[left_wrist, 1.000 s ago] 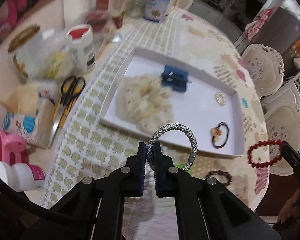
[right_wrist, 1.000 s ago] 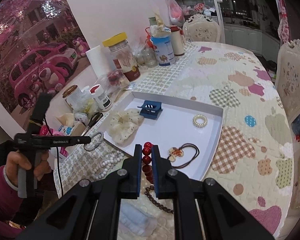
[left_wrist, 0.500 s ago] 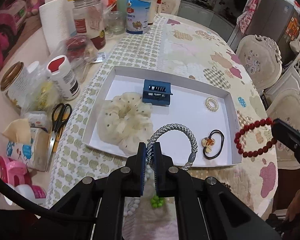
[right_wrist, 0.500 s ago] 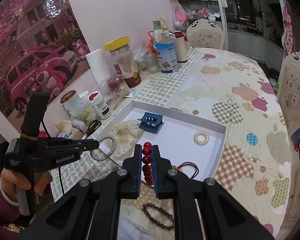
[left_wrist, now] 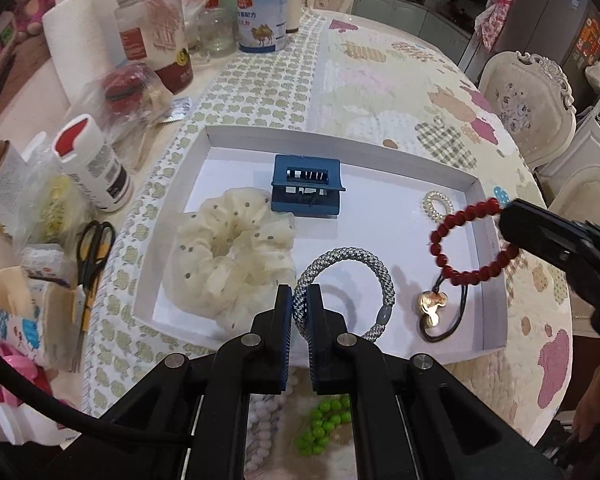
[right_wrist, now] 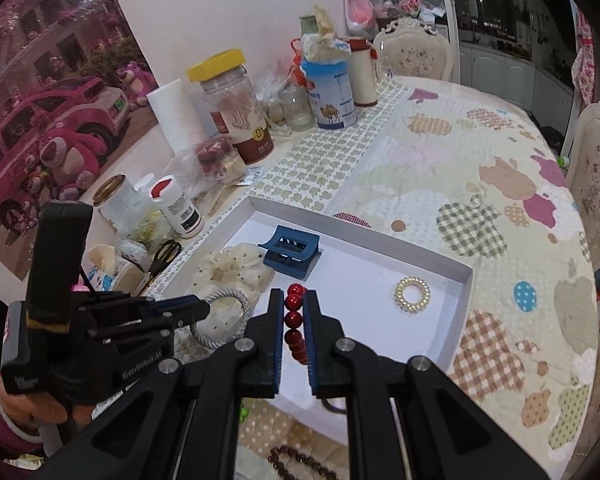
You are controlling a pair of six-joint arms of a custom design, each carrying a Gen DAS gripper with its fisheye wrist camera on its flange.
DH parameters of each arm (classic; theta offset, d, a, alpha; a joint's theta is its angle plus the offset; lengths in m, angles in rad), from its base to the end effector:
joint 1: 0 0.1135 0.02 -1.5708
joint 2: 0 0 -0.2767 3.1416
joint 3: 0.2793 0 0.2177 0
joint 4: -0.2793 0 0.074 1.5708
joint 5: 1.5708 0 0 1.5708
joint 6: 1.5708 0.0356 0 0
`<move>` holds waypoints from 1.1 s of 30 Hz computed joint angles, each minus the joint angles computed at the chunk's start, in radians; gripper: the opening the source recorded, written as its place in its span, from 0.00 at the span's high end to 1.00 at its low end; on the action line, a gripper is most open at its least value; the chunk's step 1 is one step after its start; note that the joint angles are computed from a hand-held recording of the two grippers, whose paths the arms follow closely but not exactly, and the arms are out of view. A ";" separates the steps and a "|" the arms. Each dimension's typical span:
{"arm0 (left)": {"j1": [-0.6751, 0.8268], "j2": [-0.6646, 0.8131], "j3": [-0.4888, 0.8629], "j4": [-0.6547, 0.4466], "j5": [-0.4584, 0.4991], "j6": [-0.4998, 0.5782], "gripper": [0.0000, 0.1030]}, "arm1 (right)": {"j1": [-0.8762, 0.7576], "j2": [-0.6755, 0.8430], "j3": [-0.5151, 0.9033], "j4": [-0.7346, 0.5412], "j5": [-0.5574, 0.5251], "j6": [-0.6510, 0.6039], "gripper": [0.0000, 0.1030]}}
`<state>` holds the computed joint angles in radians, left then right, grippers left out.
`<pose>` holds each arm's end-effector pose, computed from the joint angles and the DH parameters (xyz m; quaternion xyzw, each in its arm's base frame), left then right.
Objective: Organize jewelry
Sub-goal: 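Lower the grey bangle into the tray with the left tool while the right drops the red bracelet there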
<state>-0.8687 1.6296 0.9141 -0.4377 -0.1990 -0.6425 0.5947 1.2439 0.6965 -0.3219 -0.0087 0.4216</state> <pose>0.1847 -0.2075 0.1982 0.0894 0.9695 -0.0707 0.2168 0.1753 0.1189 0.2342 -0.0827 0.9355 0.1707 0.2982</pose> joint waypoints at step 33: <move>0.094 0.340 0.166 0.094 0.084 0.048 0.99 | -0.310 0.653 0.136 0.325 -0.101 -0.212 0.85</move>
